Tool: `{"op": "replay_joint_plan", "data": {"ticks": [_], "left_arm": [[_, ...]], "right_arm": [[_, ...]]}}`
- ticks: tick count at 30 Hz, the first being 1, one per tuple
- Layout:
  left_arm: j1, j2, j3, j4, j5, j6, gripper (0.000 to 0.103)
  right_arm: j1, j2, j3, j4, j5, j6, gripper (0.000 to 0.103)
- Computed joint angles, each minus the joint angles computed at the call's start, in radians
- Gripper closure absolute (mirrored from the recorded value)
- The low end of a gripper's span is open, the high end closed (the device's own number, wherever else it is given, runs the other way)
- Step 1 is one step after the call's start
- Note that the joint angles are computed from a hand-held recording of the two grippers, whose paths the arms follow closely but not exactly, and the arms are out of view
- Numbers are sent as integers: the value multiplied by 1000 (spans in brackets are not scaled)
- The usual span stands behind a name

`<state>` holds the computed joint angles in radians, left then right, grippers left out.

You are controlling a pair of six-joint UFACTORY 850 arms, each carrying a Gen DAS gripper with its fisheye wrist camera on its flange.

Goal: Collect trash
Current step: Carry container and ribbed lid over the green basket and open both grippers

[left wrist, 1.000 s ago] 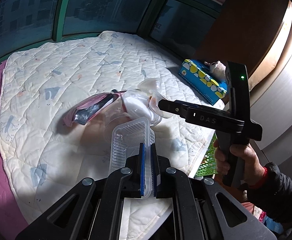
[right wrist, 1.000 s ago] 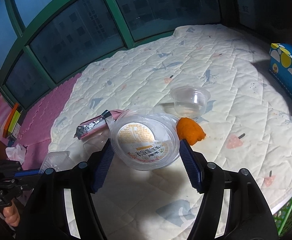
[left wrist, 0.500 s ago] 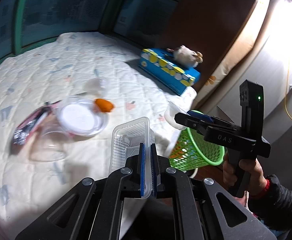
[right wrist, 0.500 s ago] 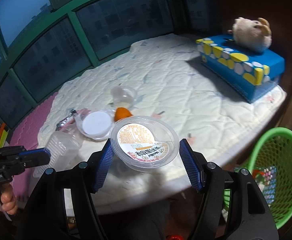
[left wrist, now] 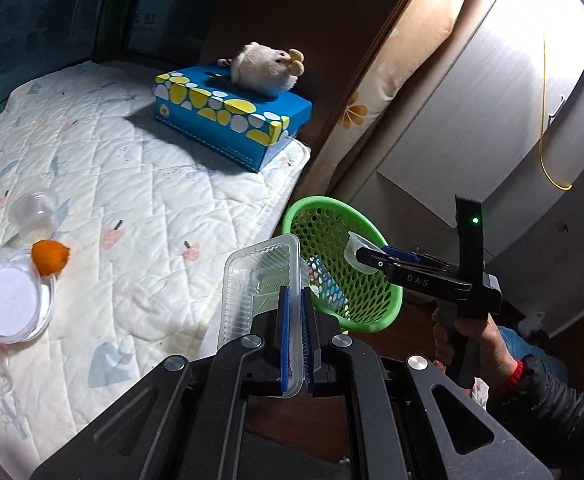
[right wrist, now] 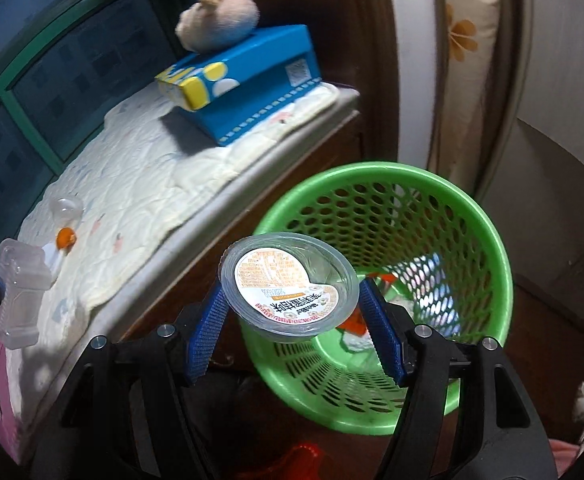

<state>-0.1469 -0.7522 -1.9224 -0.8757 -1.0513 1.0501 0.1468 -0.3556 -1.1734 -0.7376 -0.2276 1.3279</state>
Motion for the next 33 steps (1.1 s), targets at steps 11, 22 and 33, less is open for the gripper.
{"op": "replay_joint_plan", "data": {"ticks": [11, 22, 33], "left_arm": [[-90, -104, -166, 68, -47, -97, 97], [-170, -213, -318, 111, -98, -166, 97], [-233, -316, -450, 173, -125, -251, 95]], "right_arm": [[-80, -6, 69, 107, 57, -31, 32], [-82, 57, 140, -181, 83, 270, 27], [-60, 151, 233, -597, 68, 719, 24]]}}
